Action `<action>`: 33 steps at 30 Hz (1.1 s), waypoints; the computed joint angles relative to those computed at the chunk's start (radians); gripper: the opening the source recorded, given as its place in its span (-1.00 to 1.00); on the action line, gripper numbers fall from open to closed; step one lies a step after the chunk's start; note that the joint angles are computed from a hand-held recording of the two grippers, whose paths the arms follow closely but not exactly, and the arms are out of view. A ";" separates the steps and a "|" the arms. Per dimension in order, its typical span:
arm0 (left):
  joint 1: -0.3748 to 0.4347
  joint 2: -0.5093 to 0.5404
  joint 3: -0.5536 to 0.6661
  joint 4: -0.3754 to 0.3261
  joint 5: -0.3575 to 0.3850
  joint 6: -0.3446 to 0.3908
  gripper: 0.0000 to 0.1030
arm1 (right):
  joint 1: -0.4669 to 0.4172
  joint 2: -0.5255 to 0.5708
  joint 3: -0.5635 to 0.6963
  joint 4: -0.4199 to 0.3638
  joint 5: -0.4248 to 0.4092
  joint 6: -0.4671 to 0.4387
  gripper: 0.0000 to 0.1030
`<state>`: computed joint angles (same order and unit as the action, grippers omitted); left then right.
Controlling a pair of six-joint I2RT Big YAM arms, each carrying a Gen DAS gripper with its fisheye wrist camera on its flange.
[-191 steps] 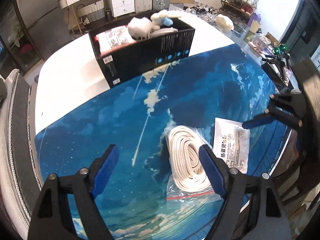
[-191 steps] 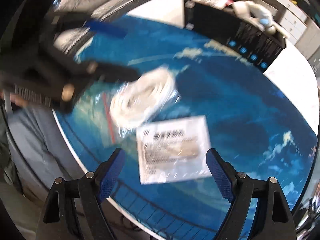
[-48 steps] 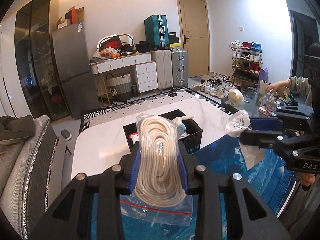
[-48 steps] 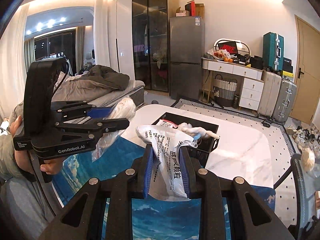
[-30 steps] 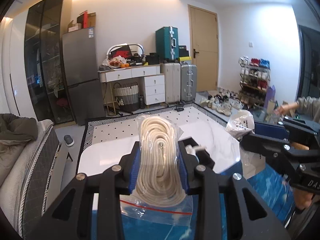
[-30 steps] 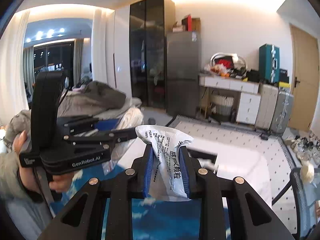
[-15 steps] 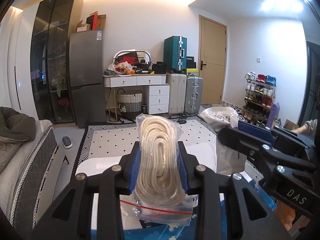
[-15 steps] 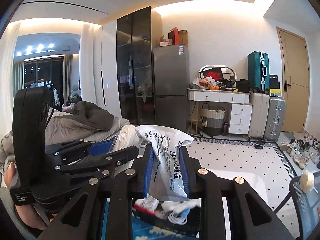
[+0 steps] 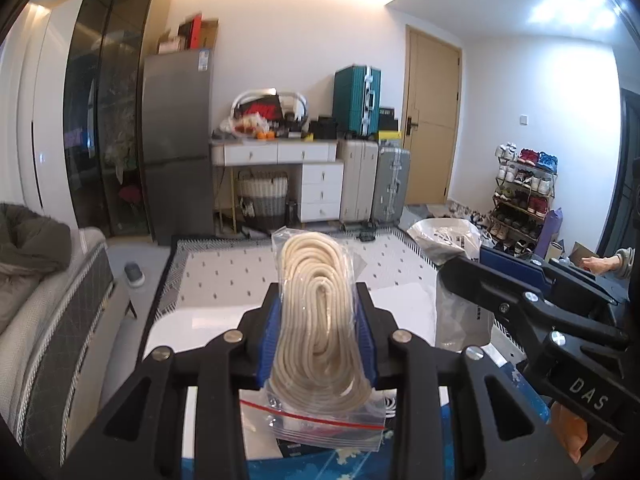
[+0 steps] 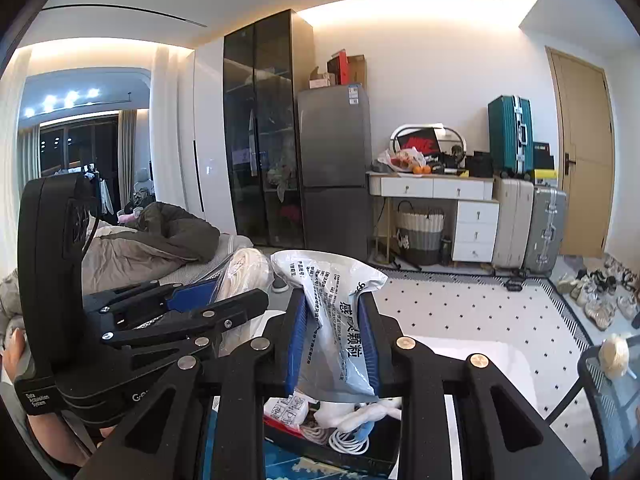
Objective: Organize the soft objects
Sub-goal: 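Lift the cable bag with left tool while right tool carries the sachet to the box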
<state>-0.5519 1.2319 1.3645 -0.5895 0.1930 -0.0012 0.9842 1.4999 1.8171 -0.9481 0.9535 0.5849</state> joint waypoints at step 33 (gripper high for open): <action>-0.047 0.224 0.124 -0.252 -0.035 0.042 -0.37 | -0.196 0.085 -0.004 -0.238 -0.375 0.255 -0.52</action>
<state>-0.5993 1.4558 1.4885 -0.8418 0.1581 0.0407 0.7878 1.5850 1.8130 -1.1866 0.5781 0.8395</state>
